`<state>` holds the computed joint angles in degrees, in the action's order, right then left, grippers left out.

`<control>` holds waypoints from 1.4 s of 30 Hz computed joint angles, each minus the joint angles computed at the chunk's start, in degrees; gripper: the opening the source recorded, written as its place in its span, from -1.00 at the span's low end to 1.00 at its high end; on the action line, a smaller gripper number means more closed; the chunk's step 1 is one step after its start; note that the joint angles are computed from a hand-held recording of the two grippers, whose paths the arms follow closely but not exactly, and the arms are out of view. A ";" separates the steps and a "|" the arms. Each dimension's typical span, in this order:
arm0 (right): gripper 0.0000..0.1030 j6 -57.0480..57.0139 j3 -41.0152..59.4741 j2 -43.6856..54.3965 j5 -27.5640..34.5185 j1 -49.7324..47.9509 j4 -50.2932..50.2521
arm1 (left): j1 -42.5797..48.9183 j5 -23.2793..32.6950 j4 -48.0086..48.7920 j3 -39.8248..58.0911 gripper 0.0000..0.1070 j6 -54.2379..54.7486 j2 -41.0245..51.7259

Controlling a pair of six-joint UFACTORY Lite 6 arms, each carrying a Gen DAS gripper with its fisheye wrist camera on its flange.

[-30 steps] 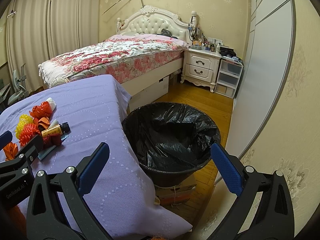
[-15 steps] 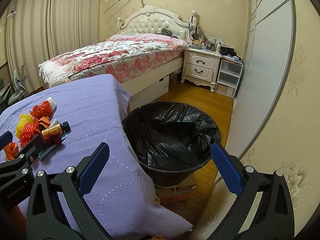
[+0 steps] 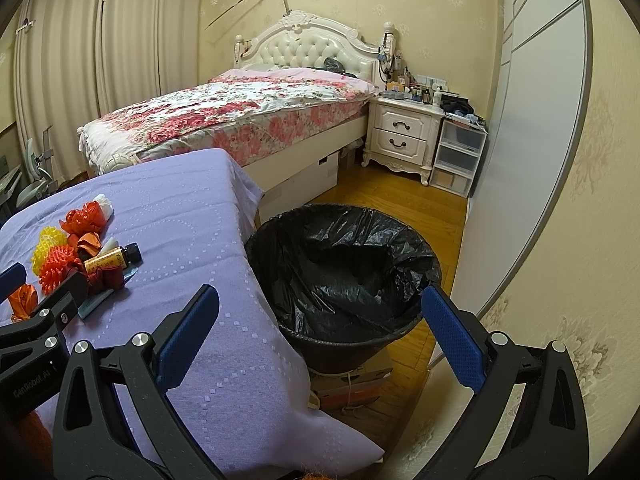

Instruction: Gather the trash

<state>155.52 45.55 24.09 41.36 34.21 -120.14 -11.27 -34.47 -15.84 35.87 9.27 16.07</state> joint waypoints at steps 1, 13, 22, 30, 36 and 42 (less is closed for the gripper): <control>0.92 -0.38 0.19 -0.12 -0.15 0.06 0.36 | 0.01 -0.42 0.09 -0.15 0.80 -0.02 0.19; 0.92 2.70 -0.59 1.31 0.45 -0.79 -2.64 | -1.05 -1.44 -0.06 -1.50 0.80 -0.27 0.22; 0.92 1.71 0.16 1.69 -0.07 0.17 -1.30 | -1.12 -0.28 -1.47 -1.42 0.80 1.08 -0.88; 0.91 -0.14 1.70 1.73 -1.75 1.19 -0.09 | 5.09 2.59 1.41 -3.55 0.80 1.62 -5.39; 0.56 -3.64 6.04 4.03 -4.92 3.32 1.60 | 14.69 3.48 8.45 -6.89 0.80 -1.13 -8.37; 0.54 -8.27 10.87 6.99 -5.74 6.63 4.82 | 24.27 4.13 16.54 -8.19 0.80 -5.16 -8.54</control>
